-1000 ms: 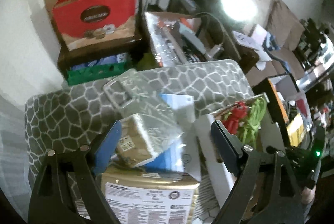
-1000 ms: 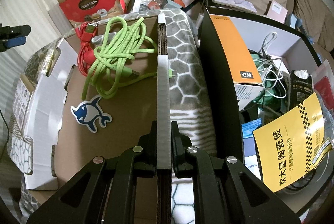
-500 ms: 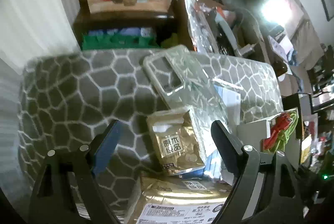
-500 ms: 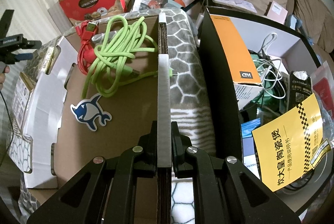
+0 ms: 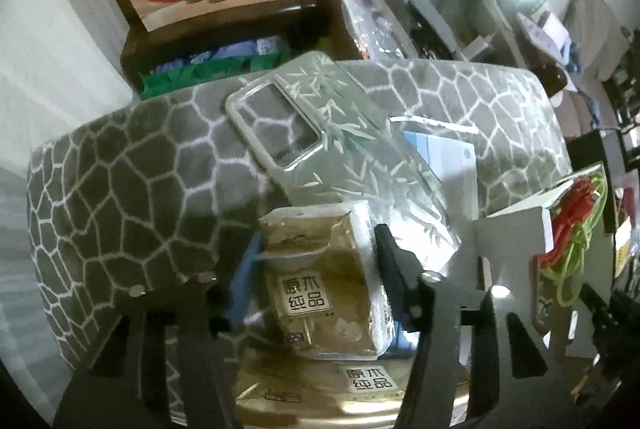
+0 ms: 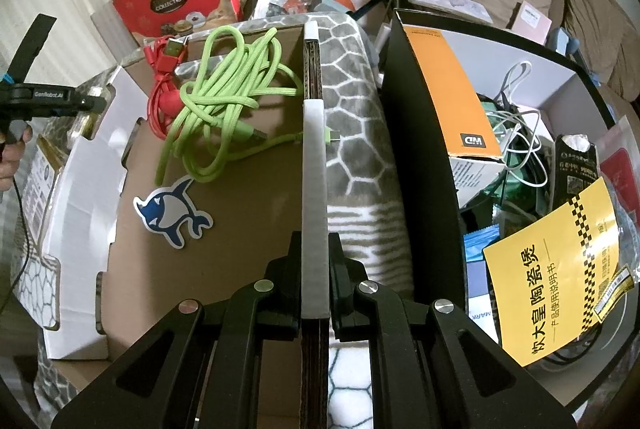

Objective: Organize objects
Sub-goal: 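Grasp the small gold snack packet with the left tool, then place the gold snack packet into the box and open the left tool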

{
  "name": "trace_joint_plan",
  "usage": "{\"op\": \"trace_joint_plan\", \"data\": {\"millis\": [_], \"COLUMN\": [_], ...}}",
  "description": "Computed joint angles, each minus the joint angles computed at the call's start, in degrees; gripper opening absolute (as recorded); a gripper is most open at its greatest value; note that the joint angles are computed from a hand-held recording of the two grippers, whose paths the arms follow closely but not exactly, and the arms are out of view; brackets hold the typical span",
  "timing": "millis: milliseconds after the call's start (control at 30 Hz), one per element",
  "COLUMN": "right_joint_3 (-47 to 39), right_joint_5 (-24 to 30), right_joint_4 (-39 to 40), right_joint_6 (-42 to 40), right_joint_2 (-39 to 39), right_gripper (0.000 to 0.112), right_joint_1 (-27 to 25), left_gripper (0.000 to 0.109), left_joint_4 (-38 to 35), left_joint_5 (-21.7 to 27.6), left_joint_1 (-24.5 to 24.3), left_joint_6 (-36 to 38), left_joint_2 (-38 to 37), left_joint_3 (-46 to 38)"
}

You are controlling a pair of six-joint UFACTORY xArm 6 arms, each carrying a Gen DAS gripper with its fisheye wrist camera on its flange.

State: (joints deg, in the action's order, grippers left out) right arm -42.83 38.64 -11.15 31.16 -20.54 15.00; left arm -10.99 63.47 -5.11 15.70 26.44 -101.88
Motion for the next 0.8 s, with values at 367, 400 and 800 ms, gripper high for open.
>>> {"op": "trace_joint_plan", "data": {"millis": [367, 400, 800], "right_joint_3": [-0.1, -0.1, -0.4], "right_joint_5": [0.0, 0.0, 0.2], "right_joint_4": [0.0, 0.0, 0.8], "right_joint_6": [0.0, 0.0, -0.2], "right_joint_2": [0.0, 0.0, 0.2], "right_gripper": [0.010, 0.010, 0.010], "right_joint_1": [0.0, 0.0, -0.3], "left_gripper": [0.034, 0.034, 0.034], "left_joint_4": [-4.9, -6.2, -15.2], "left_joint_5": [-7.4, -8.3, -2.8], "left_joint_1": [1.3, 1.0, -6.6], "left_joint_6": [1.4, 2.4, 14.0], "left_joint_2": [-5.2, -6.8, -18.1], "left_joint_3": [4.5, 5.6, 13.8]}}
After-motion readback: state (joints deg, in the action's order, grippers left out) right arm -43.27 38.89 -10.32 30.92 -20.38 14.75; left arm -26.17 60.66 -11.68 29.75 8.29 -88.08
